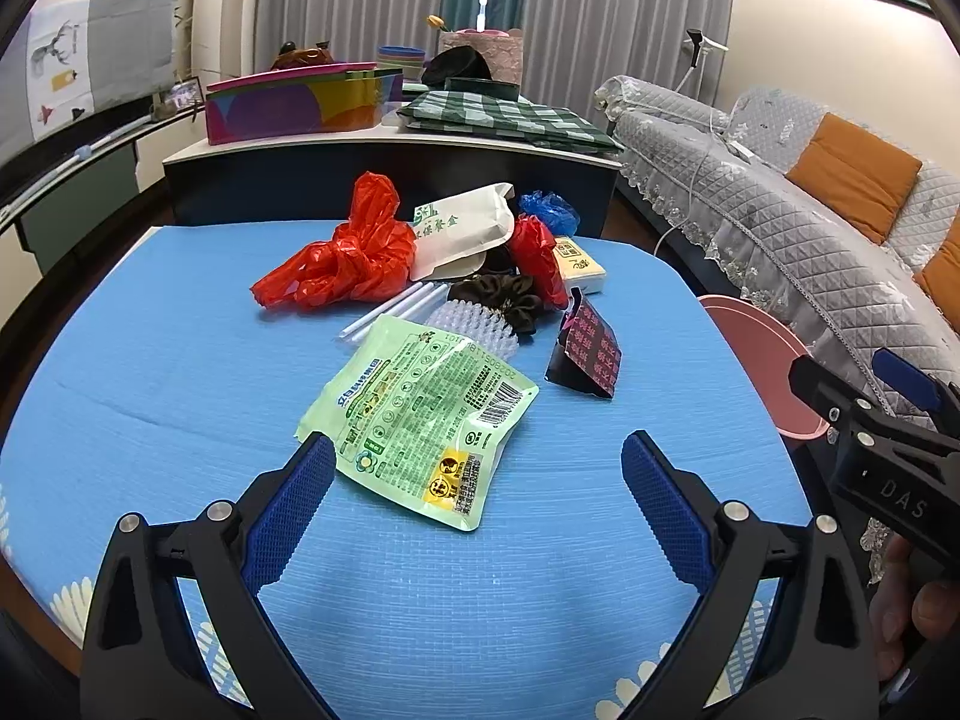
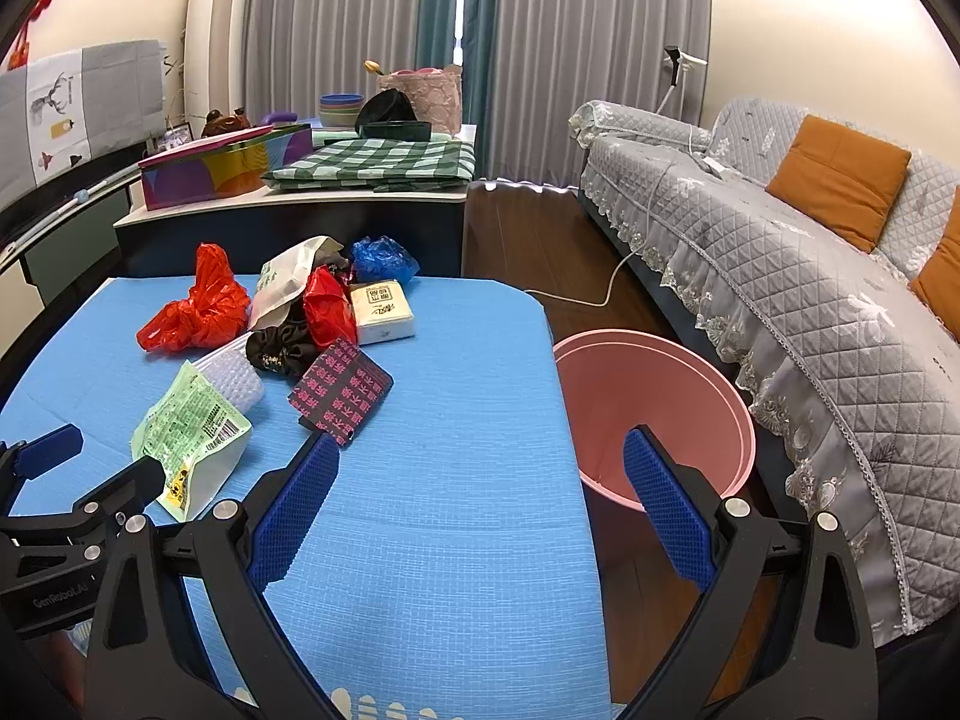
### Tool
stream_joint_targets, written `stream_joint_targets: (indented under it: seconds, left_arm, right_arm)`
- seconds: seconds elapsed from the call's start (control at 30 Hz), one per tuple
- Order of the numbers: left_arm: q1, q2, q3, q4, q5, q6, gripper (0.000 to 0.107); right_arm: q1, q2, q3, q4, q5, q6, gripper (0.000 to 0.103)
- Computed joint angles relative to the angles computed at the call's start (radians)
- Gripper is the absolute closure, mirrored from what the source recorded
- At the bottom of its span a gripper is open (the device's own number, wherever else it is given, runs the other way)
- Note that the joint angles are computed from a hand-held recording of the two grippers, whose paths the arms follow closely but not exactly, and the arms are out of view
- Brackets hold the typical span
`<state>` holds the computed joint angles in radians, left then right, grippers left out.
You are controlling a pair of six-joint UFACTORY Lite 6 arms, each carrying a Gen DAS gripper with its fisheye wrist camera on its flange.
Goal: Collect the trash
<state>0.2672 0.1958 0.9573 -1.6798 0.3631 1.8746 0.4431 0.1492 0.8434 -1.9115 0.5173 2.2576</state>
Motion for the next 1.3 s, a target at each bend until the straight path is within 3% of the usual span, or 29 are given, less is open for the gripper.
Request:
stream_joint_targets:
  seconds: [0.83,1.1,1.3]
  left_arm:
    - [0.012,0.01,0.01,0.025,0.004,-0.041,0.016]
    - [-0.015,0.125,0.085,0.048,-0.072,-0.058,0.025]
    - [-0.068,0.22,0.159,0.037,-0.143,-0.057,0.034]
  right_arm:
    - [0.0,0.007,0.017,0.005,-0.03,0.012,0.009]
    - [-0.052,0.069,0.076,-0.138,-0.126,0.145,0.027]
    - [-0.09,0.151,0.14,-0.293,-0.185,0.287,0.028]
